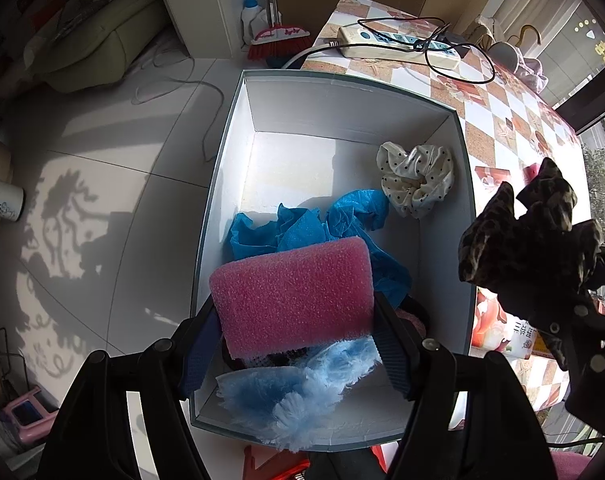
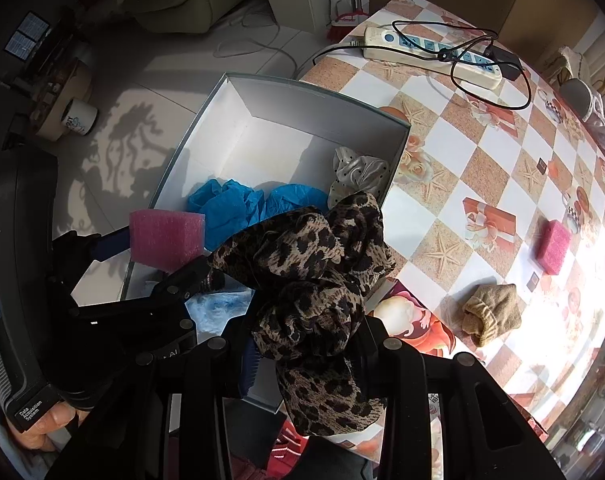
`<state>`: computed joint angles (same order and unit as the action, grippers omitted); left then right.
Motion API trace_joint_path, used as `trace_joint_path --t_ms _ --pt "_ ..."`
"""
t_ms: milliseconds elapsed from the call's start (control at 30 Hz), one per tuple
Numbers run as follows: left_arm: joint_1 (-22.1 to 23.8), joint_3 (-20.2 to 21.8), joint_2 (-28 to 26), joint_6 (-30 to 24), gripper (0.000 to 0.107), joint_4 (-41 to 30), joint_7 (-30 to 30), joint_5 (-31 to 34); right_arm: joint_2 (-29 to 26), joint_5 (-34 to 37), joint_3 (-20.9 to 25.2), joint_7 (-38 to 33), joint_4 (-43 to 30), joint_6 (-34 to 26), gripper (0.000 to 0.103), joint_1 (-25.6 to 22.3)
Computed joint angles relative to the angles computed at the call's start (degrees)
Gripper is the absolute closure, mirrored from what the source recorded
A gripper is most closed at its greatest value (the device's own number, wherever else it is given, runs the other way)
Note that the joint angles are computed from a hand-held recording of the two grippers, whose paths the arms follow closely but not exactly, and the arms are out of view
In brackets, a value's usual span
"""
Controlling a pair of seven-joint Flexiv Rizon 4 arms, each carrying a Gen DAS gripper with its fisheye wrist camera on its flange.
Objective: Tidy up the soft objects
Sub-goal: 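Lower the foam block and scrunchie into the white box with both tools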
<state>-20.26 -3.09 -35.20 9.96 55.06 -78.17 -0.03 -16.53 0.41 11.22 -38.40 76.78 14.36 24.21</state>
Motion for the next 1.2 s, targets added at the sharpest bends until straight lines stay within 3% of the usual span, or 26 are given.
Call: trace_joint_path --t_ms 533,1200 --pt "-0.8 1.0 -8.1 -4.8 0.032 -12.8 -2.4 0.2 -4.0 0.4 -1.1 -1.3 -4.1 -0.7 0.064 -1.2" --pt "-1.5 1.4 -8.4 -5.6 0.032 -12.0 -2.7 0.9 -5.1 0.6 -1.1 -0.4 -4.1 -0.1 0.064 -1.3"
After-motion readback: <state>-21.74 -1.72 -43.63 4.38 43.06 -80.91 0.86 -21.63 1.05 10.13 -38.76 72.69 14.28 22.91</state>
